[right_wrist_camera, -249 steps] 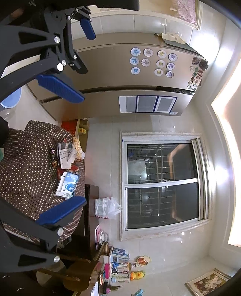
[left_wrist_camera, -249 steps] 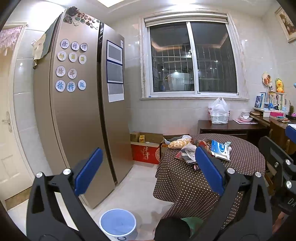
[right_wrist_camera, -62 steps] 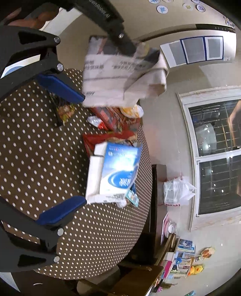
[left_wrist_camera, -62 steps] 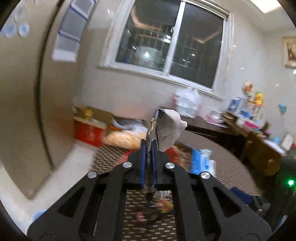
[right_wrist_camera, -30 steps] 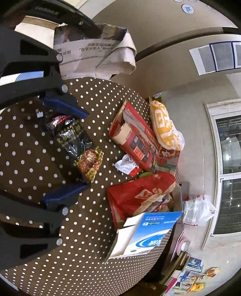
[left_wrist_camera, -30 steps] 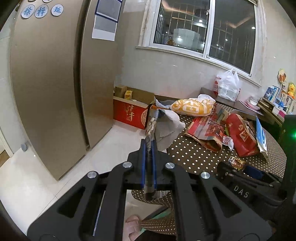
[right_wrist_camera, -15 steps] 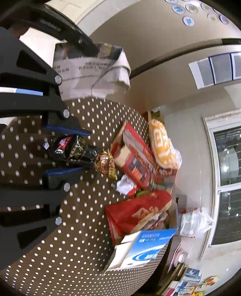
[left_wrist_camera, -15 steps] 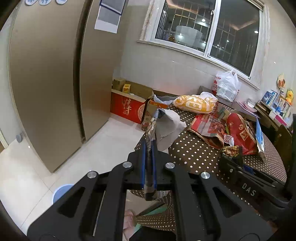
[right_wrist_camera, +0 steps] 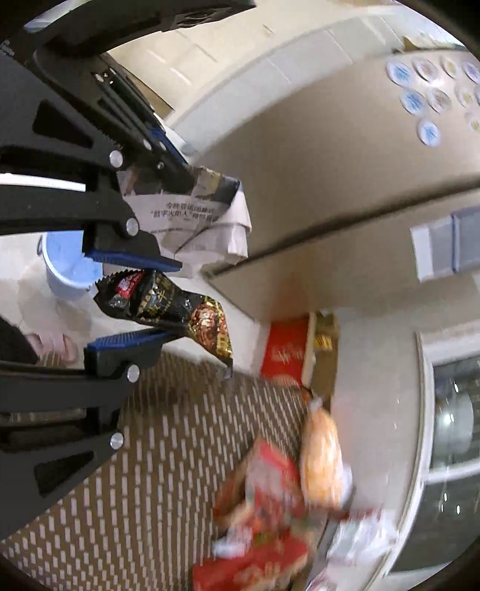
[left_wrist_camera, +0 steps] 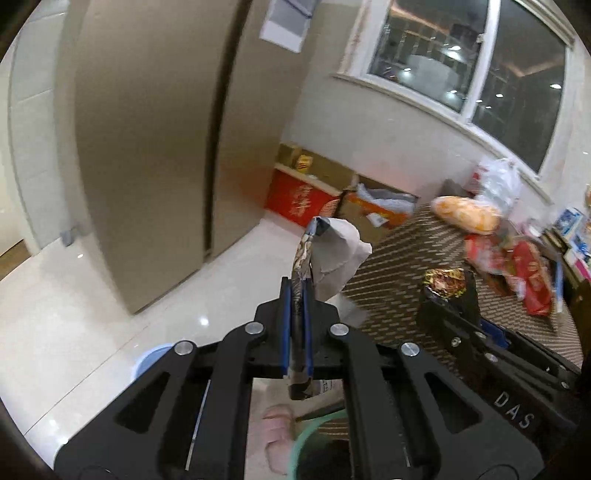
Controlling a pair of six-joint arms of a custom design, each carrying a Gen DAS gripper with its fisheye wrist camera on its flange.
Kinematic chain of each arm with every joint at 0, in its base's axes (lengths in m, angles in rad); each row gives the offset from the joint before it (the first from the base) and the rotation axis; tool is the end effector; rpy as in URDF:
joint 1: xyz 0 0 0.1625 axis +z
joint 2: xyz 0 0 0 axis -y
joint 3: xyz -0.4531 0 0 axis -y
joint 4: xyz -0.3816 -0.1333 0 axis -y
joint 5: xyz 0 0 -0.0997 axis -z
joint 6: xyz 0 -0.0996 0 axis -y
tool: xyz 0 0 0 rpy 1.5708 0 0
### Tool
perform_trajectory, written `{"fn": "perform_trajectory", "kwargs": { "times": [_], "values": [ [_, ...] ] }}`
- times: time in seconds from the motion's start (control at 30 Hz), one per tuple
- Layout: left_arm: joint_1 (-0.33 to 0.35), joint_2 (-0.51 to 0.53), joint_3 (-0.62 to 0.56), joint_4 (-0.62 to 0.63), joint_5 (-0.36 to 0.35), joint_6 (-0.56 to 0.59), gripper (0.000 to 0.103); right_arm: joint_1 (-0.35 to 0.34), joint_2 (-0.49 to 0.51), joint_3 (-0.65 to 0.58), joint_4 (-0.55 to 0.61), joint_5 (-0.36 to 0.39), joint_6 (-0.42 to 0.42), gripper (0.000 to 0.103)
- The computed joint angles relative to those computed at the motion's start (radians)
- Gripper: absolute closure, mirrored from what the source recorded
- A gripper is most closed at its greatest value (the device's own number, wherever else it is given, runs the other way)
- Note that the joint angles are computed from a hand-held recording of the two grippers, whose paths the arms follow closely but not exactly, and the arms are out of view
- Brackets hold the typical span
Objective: Collect trash
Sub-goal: 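Carry both held items over the blue bin and open both tools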
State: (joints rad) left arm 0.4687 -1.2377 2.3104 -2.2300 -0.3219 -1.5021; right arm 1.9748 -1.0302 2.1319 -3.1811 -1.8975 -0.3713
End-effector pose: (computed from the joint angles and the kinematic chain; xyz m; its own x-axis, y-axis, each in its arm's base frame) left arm -0.2621 -0.3880 0.1865 -0.8015 -0.3815 -0.4605 0.2528 0.4818 -0.8391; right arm 0.3049 -0.4555 0.1768 -0.7442 -0.5044 0.4379 -0.6582 0.6654 -0.3521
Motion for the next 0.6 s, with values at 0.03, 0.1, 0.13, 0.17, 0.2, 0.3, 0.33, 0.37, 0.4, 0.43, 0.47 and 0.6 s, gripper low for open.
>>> {"fn": "perform_trajectory", "kwargs": {
  "times": [0.03,0.1,0.13,0.17,0.2,0.3,0.33,0.37,0.4,0.43,0.47,0.6],
  "values": [
    [0.006,-0.027,0.005,0.076,-0.009,-0.055,0.097,0.005,0.023,-0.010,0.023,0.020,0.003,0.073],
    [0.018,-0.065,0.011,0.182,-0.023,-0.134,0.097,0.016,0.059,-0.026,0.041,0.026,0.001,0.073],
    [0.026,-0.088,0.015,0.243,-0.032,-0.181,0.097,0.022,0.078,-0.034,0.051,0.033,-0.004,0.073],
    [0.035,-0.106,0.019,0.285,-0.043,-0.214,0.097,0.028,0.103,-0.045,0.061,0.040,-0.007,0.073],
    [0.041,-0.120,0.022,0.311,-0.052,-0.233,0.097,0.031,0.119,-0.055,0.072,0.044,-0.009,0.073],
    [0.066,-0.168,0.042,0.368,-0.077,-0.292,0.097,0.038,0.172,-0.087,0.093,0.055,-0.012,0.073],
    [0.077,-0.182,0.047,0.384,-0.084,-0.300,0.097,0.040,0.186,-0.097,0.100,0.055,-0.013,0.073],
    [0.086,-0.193,0.048,0.409,-0.087,-0.320,0.096,0.043,0.204,-0.109,0.105,0.062,-0.009,0.073],
    [0.097,-0.204,0.052,0.420,-0.089,-0.335,0.096,0.044,0.219,-0.120,0.107,0.066,-0.008,0.073],
    [0.115,-0.221,0.064,0.403,-0.092,-0.332,0.096,0.044,0.235,-0.134,0.113,0.069,-0.007,0.073],
    [0.128,-0.230,0.074,0.372,-0.094,-0.311,0.095,0.046,0.246,-0.138,0.112,0.073,-0.004,0.073],
    [0.178,-0.255,0.100,0.294,-0.117,-0.264,0.094,0.054,0.274,-0.147,0.118,0.077,0.001,0.073]
  ]
}}
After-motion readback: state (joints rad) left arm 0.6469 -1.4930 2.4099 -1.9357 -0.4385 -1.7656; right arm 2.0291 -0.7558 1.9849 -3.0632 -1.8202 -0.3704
